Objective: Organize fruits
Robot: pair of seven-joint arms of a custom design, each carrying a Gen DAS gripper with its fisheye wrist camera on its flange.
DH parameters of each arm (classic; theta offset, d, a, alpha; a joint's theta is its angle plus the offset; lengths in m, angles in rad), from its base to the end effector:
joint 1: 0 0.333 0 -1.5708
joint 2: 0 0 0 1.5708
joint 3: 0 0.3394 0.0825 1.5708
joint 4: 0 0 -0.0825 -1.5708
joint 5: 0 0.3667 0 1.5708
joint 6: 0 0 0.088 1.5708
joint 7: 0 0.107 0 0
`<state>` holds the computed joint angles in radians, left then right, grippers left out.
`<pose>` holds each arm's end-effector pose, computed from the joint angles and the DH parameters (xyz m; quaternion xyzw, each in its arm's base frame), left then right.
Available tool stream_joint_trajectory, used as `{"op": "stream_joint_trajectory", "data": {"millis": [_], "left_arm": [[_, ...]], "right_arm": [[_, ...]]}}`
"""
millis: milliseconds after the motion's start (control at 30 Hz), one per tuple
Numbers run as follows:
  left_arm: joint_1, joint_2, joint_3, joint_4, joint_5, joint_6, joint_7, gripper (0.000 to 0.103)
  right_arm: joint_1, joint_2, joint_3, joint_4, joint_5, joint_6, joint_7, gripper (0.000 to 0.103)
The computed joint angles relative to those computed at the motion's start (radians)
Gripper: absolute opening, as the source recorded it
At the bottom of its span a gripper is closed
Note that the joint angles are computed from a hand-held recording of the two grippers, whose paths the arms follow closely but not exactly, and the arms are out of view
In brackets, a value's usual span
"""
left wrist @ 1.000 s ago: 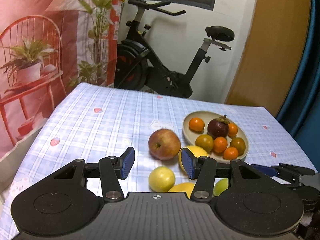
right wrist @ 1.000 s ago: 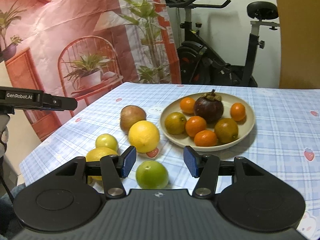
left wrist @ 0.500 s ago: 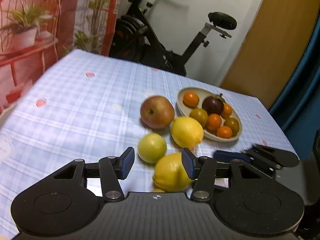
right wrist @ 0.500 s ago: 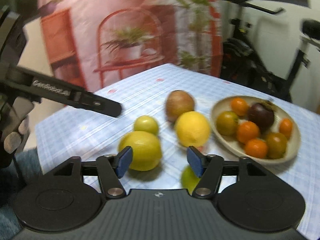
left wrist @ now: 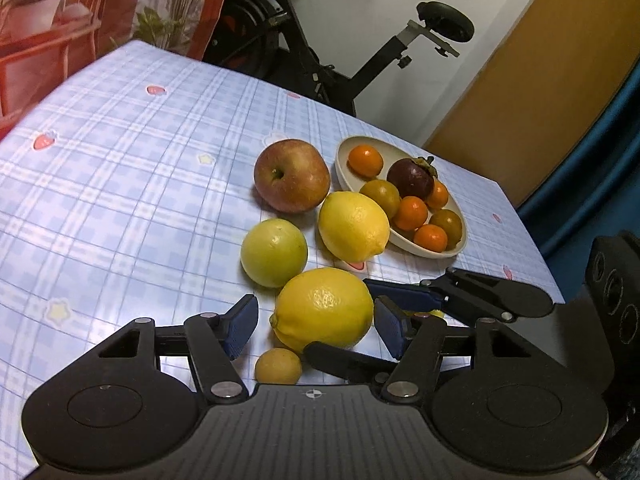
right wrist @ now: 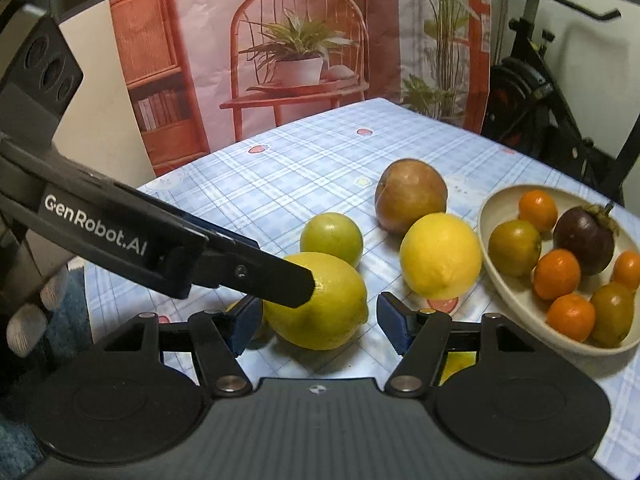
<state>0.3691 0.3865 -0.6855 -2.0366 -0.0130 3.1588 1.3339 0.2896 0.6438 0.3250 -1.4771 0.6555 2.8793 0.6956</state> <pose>0.6211 -0.1537 0.4235 -0.6690 0.6203 -0.3969 0.1007 0.6695 0.3520 0.4172 -0.8292 0.3491 -0.1090 0.4226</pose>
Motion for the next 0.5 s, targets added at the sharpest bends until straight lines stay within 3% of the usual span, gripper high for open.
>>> {"op": "stream_joint_trajectory", "data": {"millis": [267, 367, 500], "left_arm": [[0.026, 0.036, -0.038, 0.020, -0.025, -0.023, 0.012, 0.065], [0.058, 0.055, -0.076, 0.018, -0.029, -0.004, 0.025, 0.060], [0.052, 0.049, -0.068, 0.019, -0.009, -0.007, 0.013, 0.060]], "right_arm": [[0.001, 0.013, -0.001, 0.022, 0.017, -0.014, 0.039, 0.067], [0.021, 0.013, -0.020, 0.022, -0.007, -0.006, 0.057, 0.068], [0.025, 0.009, -0.019, 0.004, -0.023, 0.025, 0.066, 0.065]]}}
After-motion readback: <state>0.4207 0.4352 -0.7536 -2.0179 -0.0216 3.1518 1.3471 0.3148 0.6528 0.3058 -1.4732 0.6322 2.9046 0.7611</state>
